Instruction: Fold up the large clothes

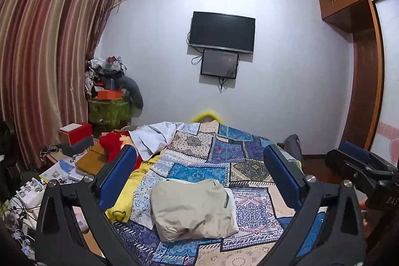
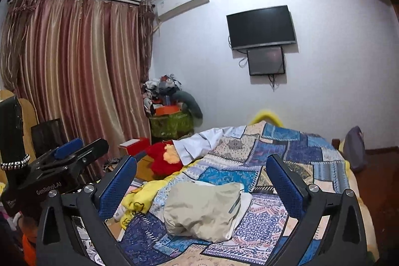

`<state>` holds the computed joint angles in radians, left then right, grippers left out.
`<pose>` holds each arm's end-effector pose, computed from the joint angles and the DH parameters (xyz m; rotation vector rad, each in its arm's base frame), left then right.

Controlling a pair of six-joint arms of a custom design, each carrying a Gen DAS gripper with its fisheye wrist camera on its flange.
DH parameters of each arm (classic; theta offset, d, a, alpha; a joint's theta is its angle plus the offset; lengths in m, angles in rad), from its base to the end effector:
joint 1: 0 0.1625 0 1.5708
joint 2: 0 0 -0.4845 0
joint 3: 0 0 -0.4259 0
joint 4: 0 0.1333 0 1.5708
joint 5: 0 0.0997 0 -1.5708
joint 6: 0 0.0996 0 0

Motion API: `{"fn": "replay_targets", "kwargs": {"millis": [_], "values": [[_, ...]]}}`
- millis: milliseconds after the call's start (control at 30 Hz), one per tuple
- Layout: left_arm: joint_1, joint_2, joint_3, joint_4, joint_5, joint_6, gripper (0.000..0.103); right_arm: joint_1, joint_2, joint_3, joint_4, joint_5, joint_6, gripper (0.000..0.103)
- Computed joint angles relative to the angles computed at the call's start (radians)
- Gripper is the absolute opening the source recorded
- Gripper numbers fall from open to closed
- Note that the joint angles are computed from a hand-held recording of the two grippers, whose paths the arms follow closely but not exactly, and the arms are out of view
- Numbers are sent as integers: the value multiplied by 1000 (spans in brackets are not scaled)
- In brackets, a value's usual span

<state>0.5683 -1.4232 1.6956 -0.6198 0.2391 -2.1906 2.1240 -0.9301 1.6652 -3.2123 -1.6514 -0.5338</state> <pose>-0.3293 -0.4832 0.4414 0.2375 1.7504 -1.7005 0.4981 -0.5682 0.2826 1.3840 -2.3956 1.3481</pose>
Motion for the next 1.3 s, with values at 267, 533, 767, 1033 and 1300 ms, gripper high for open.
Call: {"fn": "replay_targets", "kwargs": {"millis": [267, 533, 767, 1033, 1300], "values": [[4, 14, -18, 73, -7, -65, 103, -2, 13, -17, 18, -16, 11, 103], [8, 23, -32, 112, -5, -92, 103, -2, 18, -21, 30, -24, 4, 103], [15, 27, -41, 151, 5, -110, 103, -3, 16, -20, 32, -21, 6, 103], [16, 29, -51, 192, 10, -139, 103, -3, 17, -21, 32, -22, 6, 103], [18, 32, -61, 229, 15, -163, 103, -2, 22, -22, 24, -23, 14, 103]]}}
